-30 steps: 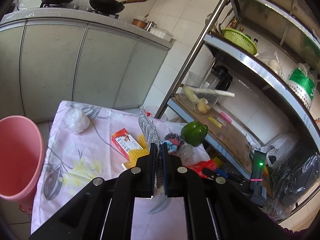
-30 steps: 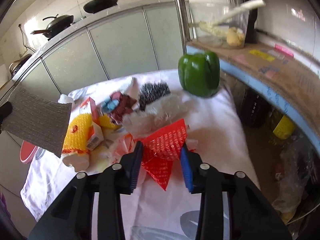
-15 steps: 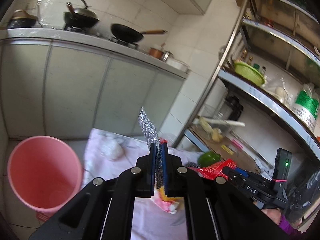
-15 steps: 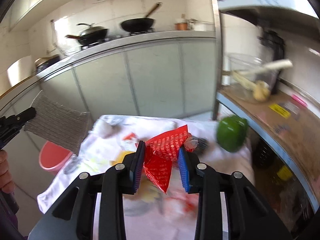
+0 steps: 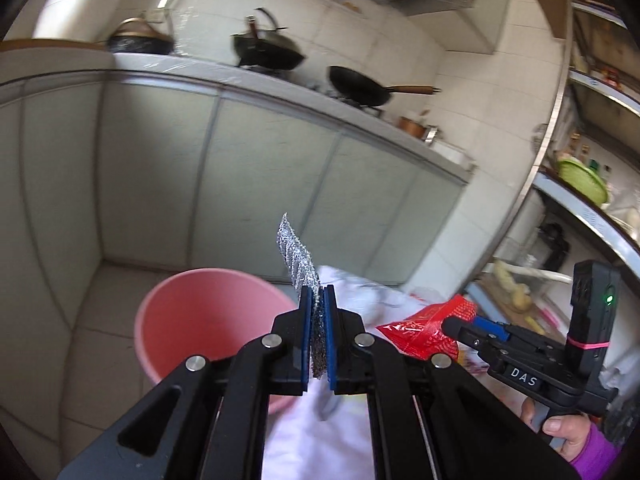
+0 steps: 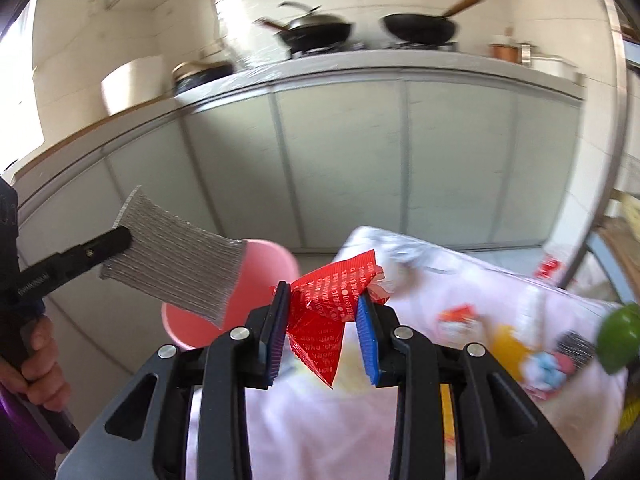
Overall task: Collect trash
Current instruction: 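Carry the scrubber pad and red mesh bag over the pink bin with both grippers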
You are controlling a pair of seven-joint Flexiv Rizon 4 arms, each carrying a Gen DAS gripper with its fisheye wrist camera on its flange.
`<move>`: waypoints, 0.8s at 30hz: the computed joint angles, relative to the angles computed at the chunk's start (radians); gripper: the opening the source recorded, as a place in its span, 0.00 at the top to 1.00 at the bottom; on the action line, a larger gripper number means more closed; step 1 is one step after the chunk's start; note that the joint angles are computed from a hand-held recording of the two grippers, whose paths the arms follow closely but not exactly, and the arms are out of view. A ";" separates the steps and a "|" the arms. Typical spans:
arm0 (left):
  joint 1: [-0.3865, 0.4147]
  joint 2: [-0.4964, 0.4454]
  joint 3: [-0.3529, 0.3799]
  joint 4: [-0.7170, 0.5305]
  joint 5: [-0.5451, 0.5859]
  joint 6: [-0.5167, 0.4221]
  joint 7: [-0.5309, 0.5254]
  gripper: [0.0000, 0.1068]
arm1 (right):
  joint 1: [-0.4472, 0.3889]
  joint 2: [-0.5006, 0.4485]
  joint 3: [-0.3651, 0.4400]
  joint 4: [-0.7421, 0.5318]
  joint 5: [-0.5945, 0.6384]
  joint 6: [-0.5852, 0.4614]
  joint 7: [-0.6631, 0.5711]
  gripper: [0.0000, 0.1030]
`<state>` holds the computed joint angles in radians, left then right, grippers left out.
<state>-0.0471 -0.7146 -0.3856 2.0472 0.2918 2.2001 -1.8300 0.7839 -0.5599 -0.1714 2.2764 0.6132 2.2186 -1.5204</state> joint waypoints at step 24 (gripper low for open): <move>-0.214 -0.123 0.218 -0.103 -0.363 -0.210 0.167 0.95 | 0.054 -0.244 -0.123 -0.247 -0.396 -0.308 0.243 0.68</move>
